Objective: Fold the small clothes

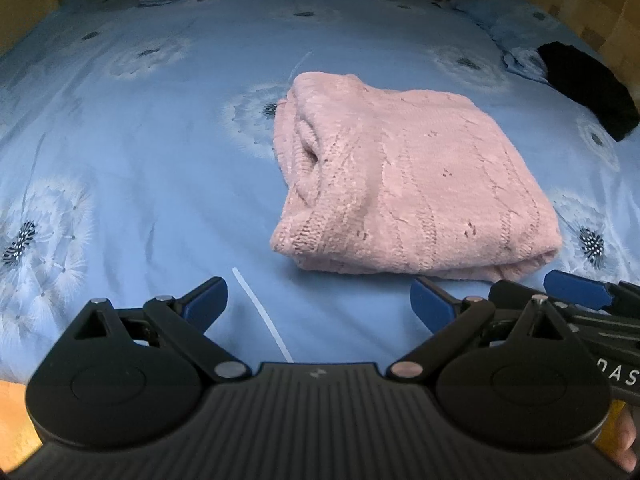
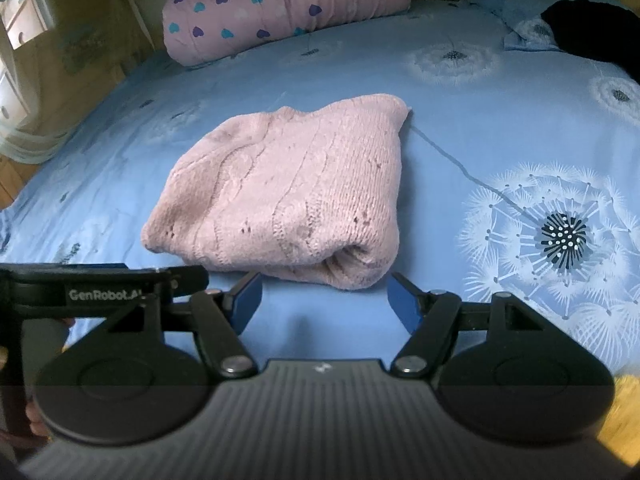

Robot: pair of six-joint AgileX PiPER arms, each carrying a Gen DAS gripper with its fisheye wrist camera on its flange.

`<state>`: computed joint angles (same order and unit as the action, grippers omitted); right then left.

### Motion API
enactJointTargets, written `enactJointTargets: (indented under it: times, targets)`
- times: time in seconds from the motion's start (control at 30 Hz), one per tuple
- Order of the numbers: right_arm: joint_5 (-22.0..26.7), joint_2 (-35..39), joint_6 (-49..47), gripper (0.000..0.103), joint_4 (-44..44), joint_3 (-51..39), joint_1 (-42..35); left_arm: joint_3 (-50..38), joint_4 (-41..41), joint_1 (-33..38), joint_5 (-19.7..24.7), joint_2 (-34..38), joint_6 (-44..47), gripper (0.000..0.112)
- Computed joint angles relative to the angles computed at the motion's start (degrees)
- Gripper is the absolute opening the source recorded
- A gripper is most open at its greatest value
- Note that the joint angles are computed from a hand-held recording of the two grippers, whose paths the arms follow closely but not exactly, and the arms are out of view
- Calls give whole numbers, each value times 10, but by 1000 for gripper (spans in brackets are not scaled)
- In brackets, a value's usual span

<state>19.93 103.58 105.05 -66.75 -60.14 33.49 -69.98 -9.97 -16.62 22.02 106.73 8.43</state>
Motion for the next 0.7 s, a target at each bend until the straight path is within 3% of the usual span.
enactJointTargets:
  times: [0.7]
  targets:
    - [-2,0,6,71,-2,0,4,0,7,-4,0,0,-9,100]
